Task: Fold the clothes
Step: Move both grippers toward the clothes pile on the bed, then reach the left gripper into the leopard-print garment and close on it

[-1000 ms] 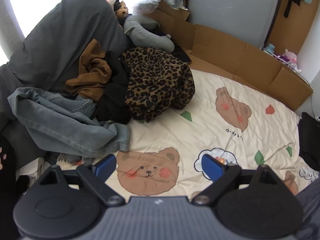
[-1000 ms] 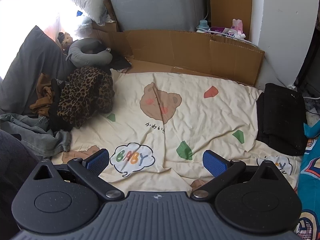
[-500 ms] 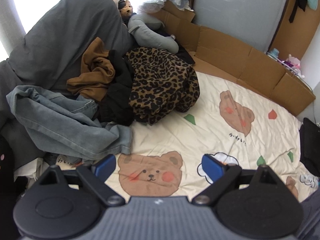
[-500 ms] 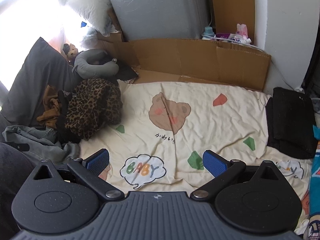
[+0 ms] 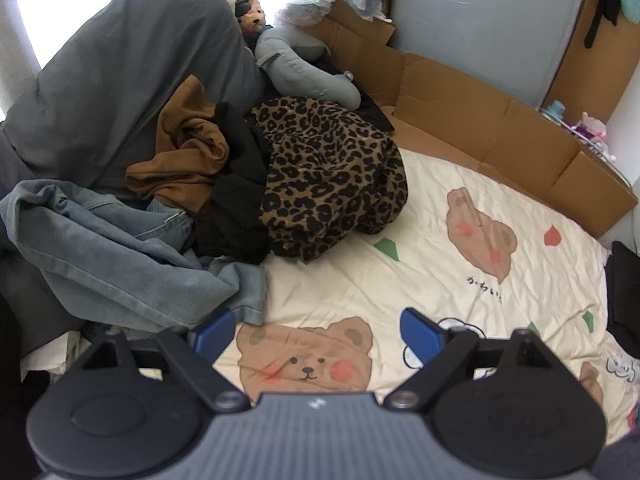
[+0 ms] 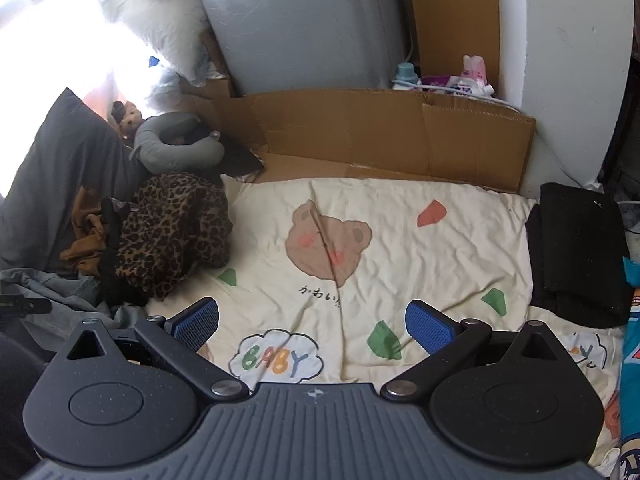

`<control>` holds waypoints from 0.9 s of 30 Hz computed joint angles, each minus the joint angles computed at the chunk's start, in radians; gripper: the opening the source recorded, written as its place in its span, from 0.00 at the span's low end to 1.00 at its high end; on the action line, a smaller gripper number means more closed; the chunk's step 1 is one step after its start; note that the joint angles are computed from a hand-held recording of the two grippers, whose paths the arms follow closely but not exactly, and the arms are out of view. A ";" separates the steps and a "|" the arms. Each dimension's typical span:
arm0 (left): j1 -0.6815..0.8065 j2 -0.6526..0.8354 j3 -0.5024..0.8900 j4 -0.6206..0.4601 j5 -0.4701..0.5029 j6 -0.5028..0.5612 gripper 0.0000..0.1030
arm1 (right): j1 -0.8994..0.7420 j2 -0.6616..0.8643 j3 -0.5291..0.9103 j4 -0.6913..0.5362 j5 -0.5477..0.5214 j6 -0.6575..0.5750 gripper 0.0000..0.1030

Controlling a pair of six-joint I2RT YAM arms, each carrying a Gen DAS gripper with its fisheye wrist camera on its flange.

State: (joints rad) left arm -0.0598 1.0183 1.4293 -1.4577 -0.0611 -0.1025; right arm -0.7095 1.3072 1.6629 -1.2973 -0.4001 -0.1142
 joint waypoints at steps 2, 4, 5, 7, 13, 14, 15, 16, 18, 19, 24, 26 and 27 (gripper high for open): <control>0.009 -0.003 -0.018 0.028 0.006 0.011 0.88 | 0.012 -0.010 -0.037 0.039 0.014 0.006 1.00; 0.020 -0.007 -0.047 0.065 0.017 0.020 0.88 | 0.024 -0.019 -0.074 0.078 0.027 0.012 1.00; 0.022 -0.008 -0.064 0.084 0.022 0.023 0.88 | 0.024 -0.019 -0.090 0.098 0.015 0.017 1.00; 0.016 -0.003 -0.096 0.117 0.027 0.025 0.88 | 0.031 -0.015 -0.125 0.139 0.002 0.031 1.00; -0.009 0.013 -0.194 0.229 0.032 0.028 0.88 | 0.064 -0.002 -0.244 0.286 0.001 0.074 1.00; -0.012 0.014 -0.212 0.254 0.025 0.028 0.88 | 0.066 0.004 -0.261 0.308 -0.007 0.080 1.00; -0.015 0.016 -0.229 0.279 0.019 0.028 0.88 | 0.069 0.013 -0.272 0.324 -0.010 0.084 1.00; -0.015 0.019 -0.245 0.301 0.015 0.027 0.88 | 0.073 0.023 -0.282 0.339 -0.014 0.089 1.00; 0.000 0.033 -0.266 0.330 0.018 0.024 0.88 | 0.085 0.040 -0.299 0.369 -0.007 0.104 1.00; 0.008 0.040 -0.275 0.343 0.019 0.023 0.88 | 0.091 0.049 -0.306 0.384 -0.003 0.112 1.00; 0.049 0.059 -0.321 0.406 0.012 0.039 0.87 | 0.114 0.060 -0.362 0.463 0.001 0.131 1.00; 0.074 0.069 -0.339 0.440 0.027 0.048 0.87 | 0.124 0.069 -0.373 0.473 0.011 0.133 1.00; 0.082 0.076 -0.347 0.460 0.030 0.054 0.87 | 0.129 0.071 -0.380 0.479 0.012 0.135 1.00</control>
